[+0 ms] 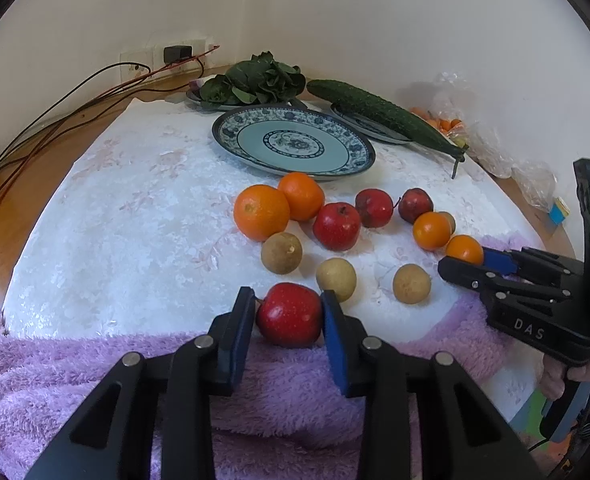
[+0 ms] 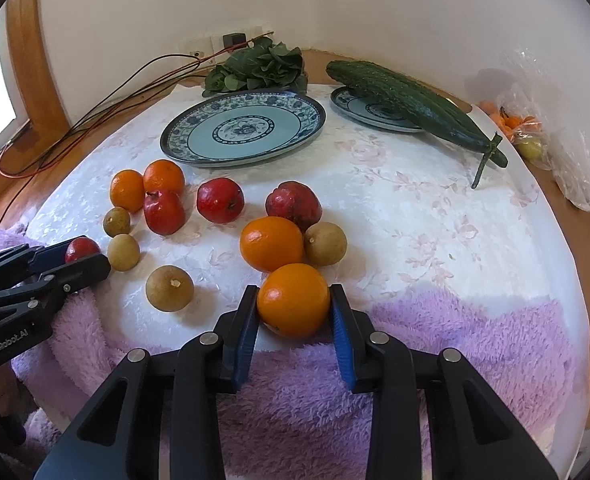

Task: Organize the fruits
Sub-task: 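Close the left tool on a red apple while the right tool grasps an orange, then lift and carry the apple and orange over the large blue-patterned plate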

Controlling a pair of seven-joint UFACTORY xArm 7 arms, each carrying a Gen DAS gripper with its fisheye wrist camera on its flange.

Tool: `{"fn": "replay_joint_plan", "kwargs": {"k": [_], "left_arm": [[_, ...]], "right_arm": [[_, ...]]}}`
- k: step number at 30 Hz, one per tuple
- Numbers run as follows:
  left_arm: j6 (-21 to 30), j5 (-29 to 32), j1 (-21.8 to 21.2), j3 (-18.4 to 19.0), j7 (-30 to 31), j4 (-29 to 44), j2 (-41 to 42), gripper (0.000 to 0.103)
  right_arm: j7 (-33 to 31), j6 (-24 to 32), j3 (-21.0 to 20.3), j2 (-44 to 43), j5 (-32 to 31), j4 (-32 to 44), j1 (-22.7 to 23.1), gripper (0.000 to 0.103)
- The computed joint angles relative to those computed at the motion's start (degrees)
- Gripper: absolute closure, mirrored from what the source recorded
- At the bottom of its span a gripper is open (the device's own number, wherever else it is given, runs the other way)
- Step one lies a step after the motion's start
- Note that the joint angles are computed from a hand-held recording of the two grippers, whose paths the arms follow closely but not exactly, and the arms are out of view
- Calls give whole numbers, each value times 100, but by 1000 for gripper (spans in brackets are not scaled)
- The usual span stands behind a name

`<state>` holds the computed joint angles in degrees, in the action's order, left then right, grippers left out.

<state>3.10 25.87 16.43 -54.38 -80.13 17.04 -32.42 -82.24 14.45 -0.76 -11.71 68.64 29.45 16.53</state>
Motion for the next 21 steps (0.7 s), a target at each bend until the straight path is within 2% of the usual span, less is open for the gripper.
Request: {"fn": "replay_joint_plan", "kwargs": {"k": [7,14,19,21], "left_arm": [[6,4,-18,16,-2,5,15,68],[116,8,-306,319,31,22,152,70],[402,169,-334,268,-60,166,207,70],[367,241,-408,374,-120,163,262,70]], "right_arm": [[-114,145,-42,-44,137,-13,-53,68],[-277,331,-91,-154,304,-58,-139,68],[-481,579,-149,-191,485,-73,-239,68],[-579,671,-161,-212,595,-83,-288,68]]}}
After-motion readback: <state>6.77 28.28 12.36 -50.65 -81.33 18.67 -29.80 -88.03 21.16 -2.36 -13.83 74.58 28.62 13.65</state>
